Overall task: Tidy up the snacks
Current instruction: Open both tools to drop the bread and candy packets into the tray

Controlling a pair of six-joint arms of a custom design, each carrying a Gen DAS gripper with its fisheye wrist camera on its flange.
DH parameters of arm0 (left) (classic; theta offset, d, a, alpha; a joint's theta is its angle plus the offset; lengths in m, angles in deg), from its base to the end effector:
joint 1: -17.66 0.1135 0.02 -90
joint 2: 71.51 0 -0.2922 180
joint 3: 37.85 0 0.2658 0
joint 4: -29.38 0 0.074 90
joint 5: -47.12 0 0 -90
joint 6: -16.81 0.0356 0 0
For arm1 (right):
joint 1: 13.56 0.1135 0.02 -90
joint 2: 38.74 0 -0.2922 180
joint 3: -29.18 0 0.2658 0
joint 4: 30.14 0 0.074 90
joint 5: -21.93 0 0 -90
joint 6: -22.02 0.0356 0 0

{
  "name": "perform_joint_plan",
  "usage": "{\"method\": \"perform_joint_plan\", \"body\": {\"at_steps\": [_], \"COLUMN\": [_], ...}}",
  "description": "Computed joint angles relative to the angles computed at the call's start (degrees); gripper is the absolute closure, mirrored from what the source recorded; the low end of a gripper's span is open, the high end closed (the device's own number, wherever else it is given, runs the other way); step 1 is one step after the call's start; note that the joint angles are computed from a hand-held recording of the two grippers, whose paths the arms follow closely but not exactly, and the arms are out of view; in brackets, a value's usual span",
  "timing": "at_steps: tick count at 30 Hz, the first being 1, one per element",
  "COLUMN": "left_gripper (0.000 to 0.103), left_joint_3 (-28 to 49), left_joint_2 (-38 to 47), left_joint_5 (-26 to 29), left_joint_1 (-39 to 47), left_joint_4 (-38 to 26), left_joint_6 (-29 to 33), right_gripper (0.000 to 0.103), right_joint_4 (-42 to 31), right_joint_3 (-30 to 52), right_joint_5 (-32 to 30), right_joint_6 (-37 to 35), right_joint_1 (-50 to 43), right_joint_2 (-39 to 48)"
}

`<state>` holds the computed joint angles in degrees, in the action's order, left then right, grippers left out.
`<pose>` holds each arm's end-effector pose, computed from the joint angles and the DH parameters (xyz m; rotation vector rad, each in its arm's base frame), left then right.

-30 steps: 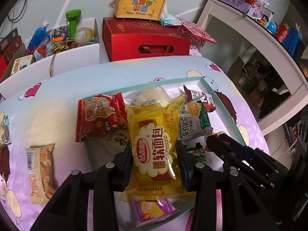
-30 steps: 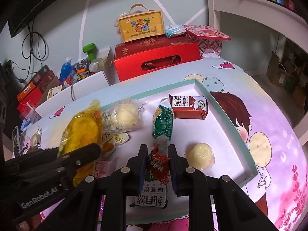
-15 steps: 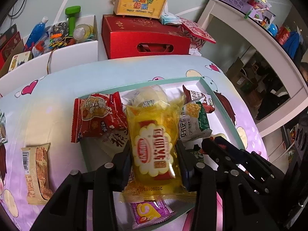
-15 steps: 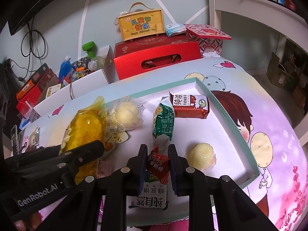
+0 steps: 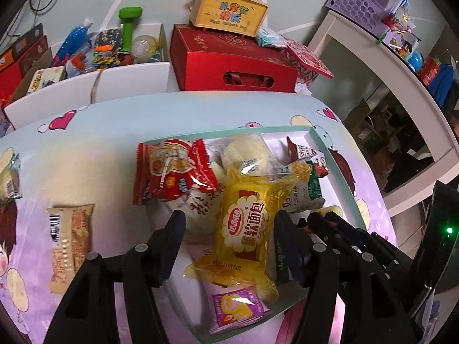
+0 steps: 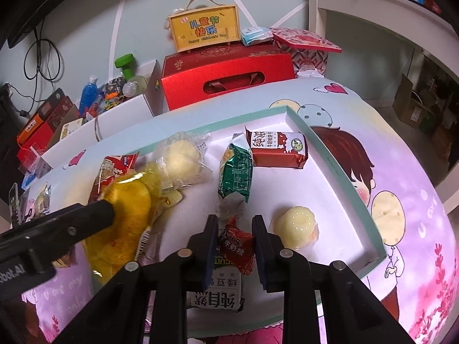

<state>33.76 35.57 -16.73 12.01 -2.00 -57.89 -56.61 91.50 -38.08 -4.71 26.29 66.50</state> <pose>0.3606 -0.0514 0.1412 0.6054 2.5814 -0.5673 0.2635 0.1967 0.1163 0.6302 2.4370 -0.0606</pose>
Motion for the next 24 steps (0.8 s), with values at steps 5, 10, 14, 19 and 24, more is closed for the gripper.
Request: {"method": "perform_joint_plan", "body": {"at_steps": [5, 10, 14, 19, 24], "left_gripper": [0.029, 0.023, 0.016, 0.008, 0.005], "left_joint_3": [-0.48, -1.1, -1.91, -3.9, -4.78], "left_joint_2": [-0.6, -0.74, -0.78, -1.08, -1.01], "left_joint_5": [-2.26, -2.86, -3.94, -6.33, -7.08], "left_joint_1": [0.88, 2.2, 2.76, 3.25, 3.71], "left_joint_4": [1.01, 2.25, 4.09, 8.44, 10.78], "left_joint_6": [-0.11, -0.4, -0.6, -0.64, -0.68], "right_gripper": [0.031, 0.02, 0.009, 0.0, 0.0], "right_joint_4": [-1.28, -2.23, -2.66, -2.66, -2.22], "right_joint_3": [0.52, 0.84, 0.86, 0.35, 0.27], "right_joint_5": [0.34, 1.66, 2.26, 3.26, 3.96], "right_joint_6": [0.66, 1.01, 1.43, 2.08, 1.43], "right_joint_1": [0.1, 0.39, 0.39, 0.47, 0.68], "right_joint_2": [0.41, 0.3, 0.24, -0.18, -0.16]}}
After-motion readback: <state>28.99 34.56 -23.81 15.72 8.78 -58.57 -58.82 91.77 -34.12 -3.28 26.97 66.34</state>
